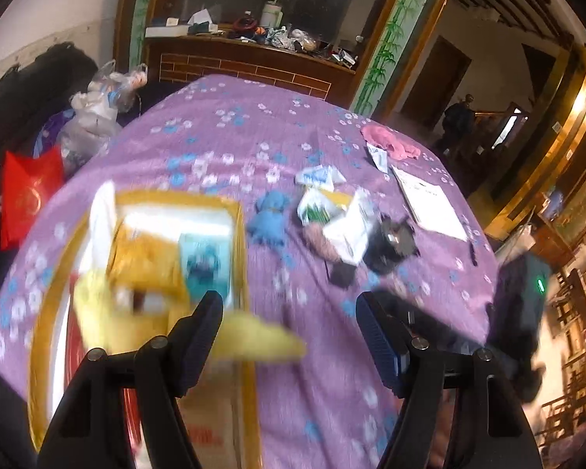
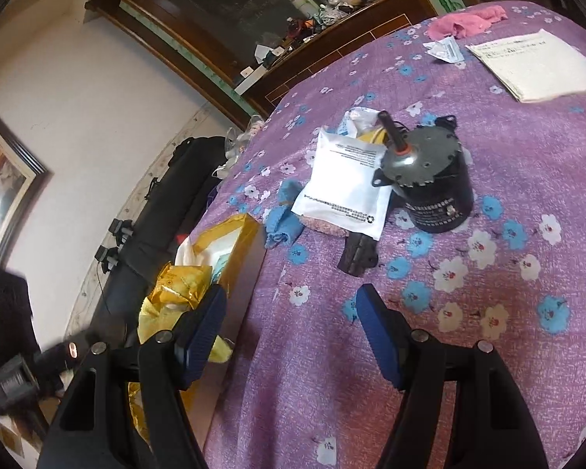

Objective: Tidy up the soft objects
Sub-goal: 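Carry the paper bag and yellow towel into the tray and release both, then grasp the blue knitted doll with the left tool while the right grasps a white paper packet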

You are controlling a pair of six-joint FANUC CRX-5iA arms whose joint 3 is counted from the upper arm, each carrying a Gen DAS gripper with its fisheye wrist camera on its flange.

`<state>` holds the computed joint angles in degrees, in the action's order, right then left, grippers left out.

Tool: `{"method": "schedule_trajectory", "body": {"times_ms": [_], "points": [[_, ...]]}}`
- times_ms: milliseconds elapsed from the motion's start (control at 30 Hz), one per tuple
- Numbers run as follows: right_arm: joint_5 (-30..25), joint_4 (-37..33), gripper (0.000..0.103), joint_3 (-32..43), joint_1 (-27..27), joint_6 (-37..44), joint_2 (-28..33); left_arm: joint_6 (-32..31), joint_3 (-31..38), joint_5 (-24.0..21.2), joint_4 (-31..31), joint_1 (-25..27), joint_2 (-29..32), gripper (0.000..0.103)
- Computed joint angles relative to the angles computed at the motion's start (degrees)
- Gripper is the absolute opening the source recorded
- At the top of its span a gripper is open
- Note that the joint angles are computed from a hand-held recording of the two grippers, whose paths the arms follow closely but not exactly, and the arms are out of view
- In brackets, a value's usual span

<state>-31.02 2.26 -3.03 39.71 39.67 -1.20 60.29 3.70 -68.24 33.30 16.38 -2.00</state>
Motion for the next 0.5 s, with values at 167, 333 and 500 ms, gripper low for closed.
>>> {"method": "schedule_trajectory", "body": {"times_ms": [167,333,500], "points": [[1.8,6.6,0.068,-2.5,0.4,-4.1,0.3,7.6,16.3,-3.3,-10.2,-6.1,12.1,0.074],[1.2,3.5,0.068,-1.6,-0.5,-2.6,0.9,12.1,32.9,-9.9,-15.3,-10.2,25.4,0.061],[-0.5,-1.8,0.068,0.9,-1.4,2.8,2.1,15.3,45.2,-16.3,-22.9,-13.6,34.7,0.045]]}}
